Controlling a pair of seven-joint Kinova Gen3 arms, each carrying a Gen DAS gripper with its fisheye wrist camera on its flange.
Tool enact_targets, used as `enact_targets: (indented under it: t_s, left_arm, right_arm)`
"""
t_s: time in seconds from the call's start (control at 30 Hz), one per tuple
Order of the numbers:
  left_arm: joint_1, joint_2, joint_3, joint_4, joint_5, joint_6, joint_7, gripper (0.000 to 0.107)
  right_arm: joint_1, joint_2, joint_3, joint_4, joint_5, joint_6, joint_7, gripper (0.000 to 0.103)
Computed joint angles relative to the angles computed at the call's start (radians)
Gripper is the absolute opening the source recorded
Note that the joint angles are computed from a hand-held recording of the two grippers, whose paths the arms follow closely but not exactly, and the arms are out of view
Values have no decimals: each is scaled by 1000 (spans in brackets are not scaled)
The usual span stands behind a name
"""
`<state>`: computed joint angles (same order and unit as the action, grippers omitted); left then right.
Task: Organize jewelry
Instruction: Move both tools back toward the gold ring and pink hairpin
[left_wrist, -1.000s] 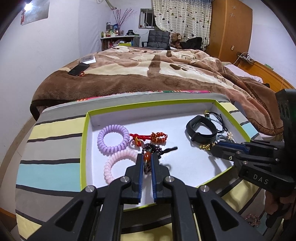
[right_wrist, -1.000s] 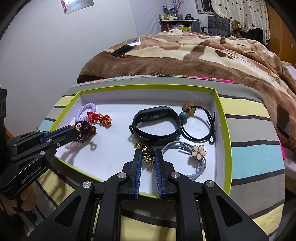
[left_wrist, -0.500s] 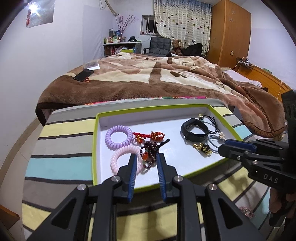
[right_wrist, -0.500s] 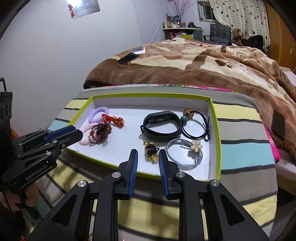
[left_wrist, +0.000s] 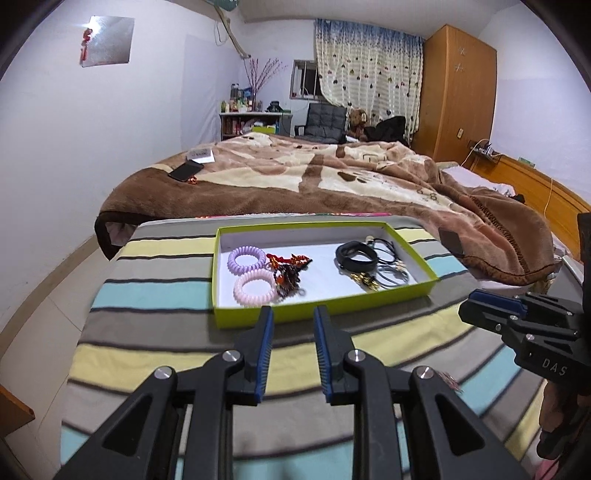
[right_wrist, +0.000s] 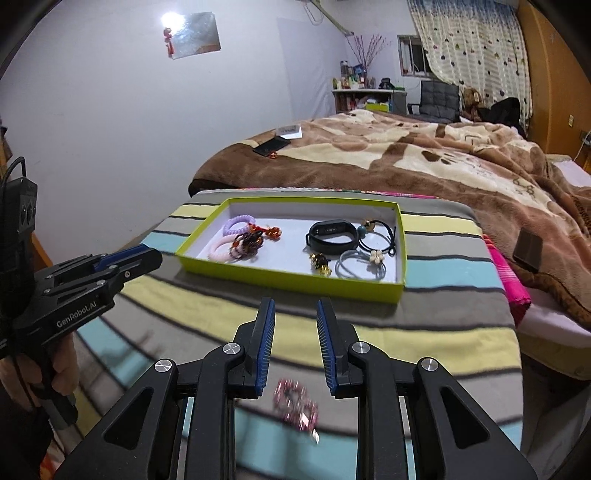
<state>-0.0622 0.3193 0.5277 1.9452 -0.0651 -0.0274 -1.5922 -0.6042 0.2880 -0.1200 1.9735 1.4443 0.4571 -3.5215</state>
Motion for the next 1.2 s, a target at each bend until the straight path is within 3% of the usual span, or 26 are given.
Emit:
enact_targets:
  t_s: [0.17,0.3,0.53,0.73,0.87,1.2]
  left_arm:
    - [-47,-67,40,110,-26,-66,62,23]
    - [20,-118,-34,173,-35,-100,104,23]
    - [129,-194,-147,275,-70,-173,167,25]
    - [277,-235,-274,343,-4,-216,110,28]
    - [297,-252,-297,371,-70,-219,185,28]
    - [367,-269,-341,402,-15,-226,138,29]
  right_arm:
    - [-53,-43,-43,72,81,99,-125,24]
    - [-86,-60,-94,116,108,192,-199,25]
    - [-120,-79,-146,175,129,268,-301,25]
    - [-155,-92,-175,221,122,319,-363,26]
    - [-163,-102,-185,250,136,322,-419,35]
    - [-196,-114,-203,278,112,379,-440,36]
